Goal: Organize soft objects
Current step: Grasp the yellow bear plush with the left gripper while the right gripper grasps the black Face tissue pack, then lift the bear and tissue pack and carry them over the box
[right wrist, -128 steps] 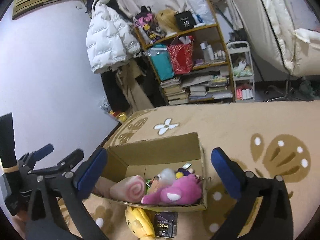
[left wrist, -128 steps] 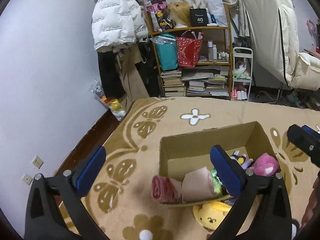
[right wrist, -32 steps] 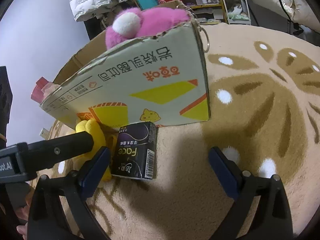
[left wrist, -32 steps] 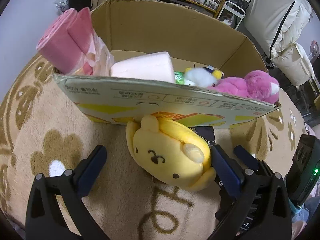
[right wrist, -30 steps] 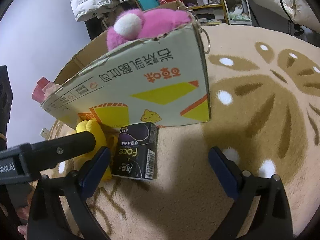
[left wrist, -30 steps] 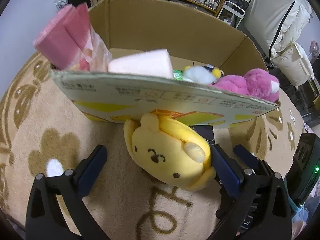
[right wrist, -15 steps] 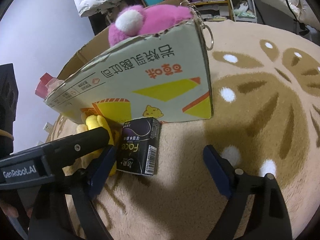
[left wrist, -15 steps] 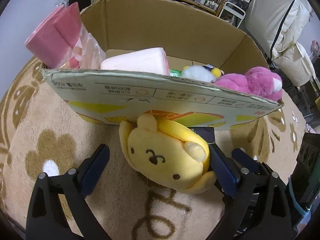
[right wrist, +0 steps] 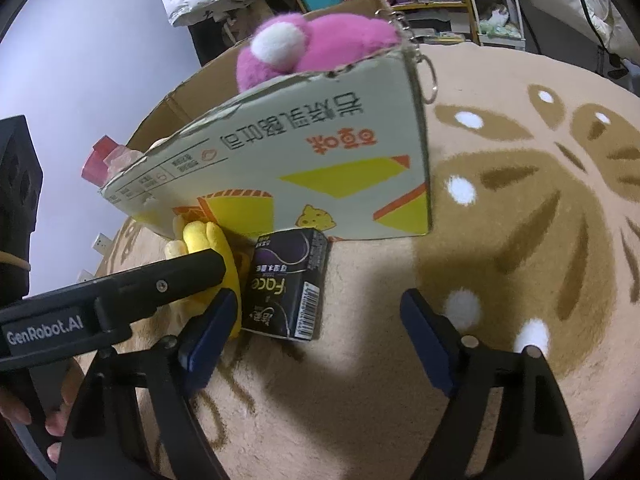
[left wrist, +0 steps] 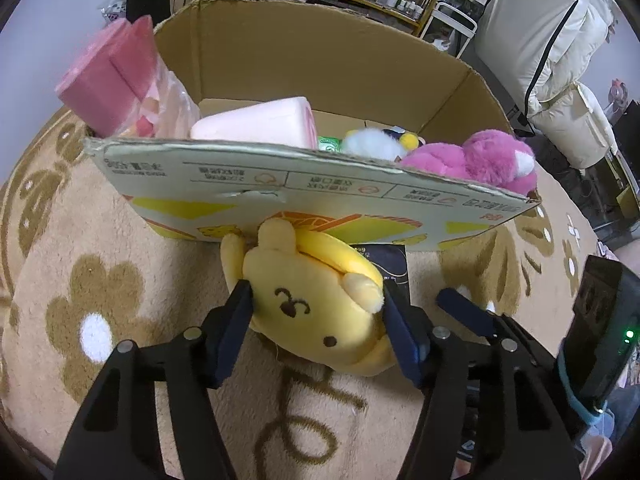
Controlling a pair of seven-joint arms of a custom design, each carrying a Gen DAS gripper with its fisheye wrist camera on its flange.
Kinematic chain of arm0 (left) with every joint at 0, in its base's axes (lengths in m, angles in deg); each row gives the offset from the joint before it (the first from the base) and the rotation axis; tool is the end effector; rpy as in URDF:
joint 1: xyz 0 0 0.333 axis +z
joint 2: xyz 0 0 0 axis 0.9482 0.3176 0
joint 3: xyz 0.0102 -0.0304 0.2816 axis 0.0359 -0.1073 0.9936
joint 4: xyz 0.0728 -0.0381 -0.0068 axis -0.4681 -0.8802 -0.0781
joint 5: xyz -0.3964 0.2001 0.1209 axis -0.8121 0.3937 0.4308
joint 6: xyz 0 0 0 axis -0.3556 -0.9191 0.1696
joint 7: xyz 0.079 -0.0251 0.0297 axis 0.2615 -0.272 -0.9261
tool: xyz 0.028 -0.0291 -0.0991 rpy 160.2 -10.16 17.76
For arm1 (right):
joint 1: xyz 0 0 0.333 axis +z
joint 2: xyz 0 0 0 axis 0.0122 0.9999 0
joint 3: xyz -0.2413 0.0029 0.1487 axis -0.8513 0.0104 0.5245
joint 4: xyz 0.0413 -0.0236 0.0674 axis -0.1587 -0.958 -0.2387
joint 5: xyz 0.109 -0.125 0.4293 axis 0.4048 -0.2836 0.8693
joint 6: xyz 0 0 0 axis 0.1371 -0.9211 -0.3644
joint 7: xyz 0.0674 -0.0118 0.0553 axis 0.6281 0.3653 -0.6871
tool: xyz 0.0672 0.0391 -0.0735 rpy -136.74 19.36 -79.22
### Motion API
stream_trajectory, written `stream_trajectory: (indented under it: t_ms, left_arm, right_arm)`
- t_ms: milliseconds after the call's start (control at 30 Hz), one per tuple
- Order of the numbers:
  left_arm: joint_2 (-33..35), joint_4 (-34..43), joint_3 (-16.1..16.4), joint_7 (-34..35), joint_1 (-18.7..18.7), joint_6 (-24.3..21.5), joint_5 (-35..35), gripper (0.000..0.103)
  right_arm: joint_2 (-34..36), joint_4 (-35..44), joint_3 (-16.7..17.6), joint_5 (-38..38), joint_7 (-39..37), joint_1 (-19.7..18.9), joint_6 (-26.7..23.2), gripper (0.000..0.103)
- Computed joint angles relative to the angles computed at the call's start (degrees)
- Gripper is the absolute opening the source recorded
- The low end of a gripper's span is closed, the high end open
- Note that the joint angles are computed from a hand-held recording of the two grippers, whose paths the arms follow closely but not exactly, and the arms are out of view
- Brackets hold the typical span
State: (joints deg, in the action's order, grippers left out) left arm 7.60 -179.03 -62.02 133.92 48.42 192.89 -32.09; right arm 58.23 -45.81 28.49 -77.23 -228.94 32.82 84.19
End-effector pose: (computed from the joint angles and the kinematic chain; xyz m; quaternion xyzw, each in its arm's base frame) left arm 0.5295 -0.4496 0.3498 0.4369 -0.8631 0.2529 0.0153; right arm 0.4159 0.4267 0.3120 -0.4132 0.8397 -0.1530 0.3173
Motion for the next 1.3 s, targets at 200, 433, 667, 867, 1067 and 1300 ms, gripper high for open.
stream_trajectory:
  t_ms: [200, 433, 667, 867, 1067, 1300]
  left_arm:
    - [-1.3, -1.1, 1.8, -6.4, -1.0, 1.5, 5.7, 0.061]
    - [-1.3, -1.3, 1.9, -8.1, -0.5, 2.0, 7.3, 0.061]
    - [-1.7, -1.9, 2.2, -9.5, -1.0, 2.8, 10.7, 0.061]
    - [-3.2, -3.6, 2.8, -11.7, -1.3, 4.9, 14.8, 0.061]
    - [-5.5, -5.8, 2.7, -12.2, -0.5, 6.9, 14.7, 0.061]
    - [-9.7, -9.2, 2.6, -12.8, 0.7, 9.6, 14.8, 0.061]
  right_arm:
    - [1.5, 1.4, -0.5, -2.5, -0.1, -0.2, 2.1, 0.076]
    - [5.2, 5.2, -1.5, -0.6, -4.8, 0.7, 2.2, 0.059]
    - [6.0, 6.4, -2.3, 2.0, -4.8, 2.1, -0.4, 0.050]
    - [4.3, 6.2, -1.7, 2.5, -3.4, 3.0, -5.1, 0.048]
    - [-1.0, 2.0, 0.5, 1.6, 1.2, 2.8, -8.0, 0.048]
    - [-5.3, 1.2, 3.8, -1.4, 4.1, 3.3, -15.3, 0.048]
